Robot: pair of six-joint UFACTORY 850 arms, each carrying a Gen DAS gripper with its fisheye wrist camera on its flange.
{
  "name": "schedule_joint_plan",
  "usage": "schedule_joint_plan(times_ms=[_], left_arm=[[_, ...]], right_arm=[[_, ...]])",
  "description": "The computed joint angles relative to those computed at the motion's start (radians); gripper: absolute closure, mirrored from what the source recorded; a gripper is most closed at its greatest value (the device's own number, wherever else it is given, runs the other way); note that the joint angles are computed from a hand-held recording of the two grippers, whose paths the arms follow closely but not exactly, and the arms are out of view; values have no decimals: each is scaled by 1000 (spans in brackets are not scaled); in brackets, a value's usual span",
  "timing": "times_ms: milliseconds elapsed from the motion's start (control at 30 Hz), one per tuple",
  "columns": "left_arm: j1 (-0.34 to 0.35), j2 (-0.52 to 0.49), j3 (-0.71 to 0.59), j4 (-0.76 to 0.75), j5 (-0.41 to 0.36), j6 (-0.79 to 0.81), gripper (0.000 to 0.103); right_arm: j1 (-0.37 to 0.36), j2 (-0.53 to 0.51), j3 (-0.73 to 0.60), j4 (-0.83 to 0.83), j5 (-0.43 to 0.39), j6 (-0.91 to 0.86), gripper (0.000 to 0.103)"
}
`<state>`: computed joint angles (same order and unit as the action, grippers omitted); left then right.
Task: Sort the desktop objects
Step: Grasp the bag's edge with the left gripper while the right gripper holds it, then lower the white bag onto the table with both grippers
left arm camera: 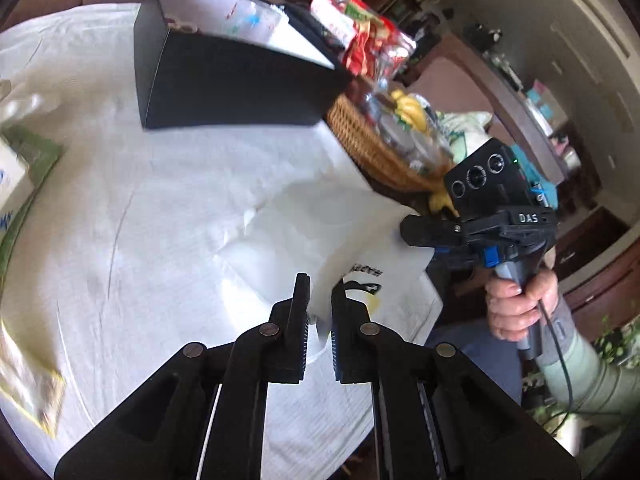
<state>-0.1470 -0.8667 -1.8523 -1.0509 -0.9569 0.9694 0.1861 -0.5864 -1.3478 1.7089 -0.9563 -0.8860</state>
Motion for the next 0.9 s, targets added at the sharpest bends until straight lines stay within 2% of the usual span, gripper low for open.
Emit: schedule_joint_plan(times_ms=[100,167,267,367,467,567,600,733,900], left_arm=[[-6,57,42,-5,1,109,97],[-17,137,139,9,47,212,97],[-25,278,345,-48,138,434,97],[-38,379,510,-92,191,592,96],[-50,398,549,-69,165,539,95],[-49,358,508,-65,156,461,94],[-45,332,476,-74,141,431,94],[-30,199,306,-77,124,258,93],[-30,22,74,57,172,-7,94]], right_arm=[[-5,5,-31,3,-23,-7,95],[1,48,-2,-16,-38,-48,95],[27,155,122,-22,-13,-172,95],[65,274,282,30,58,-351,95],[93,323,365,64,83,-365,94],[93,311,365,78,94,-330,94],[90,298,349,74,113,-316,94],[50,196,247,90,107,-252,95],[18,46,74,37,180,-130,95]])
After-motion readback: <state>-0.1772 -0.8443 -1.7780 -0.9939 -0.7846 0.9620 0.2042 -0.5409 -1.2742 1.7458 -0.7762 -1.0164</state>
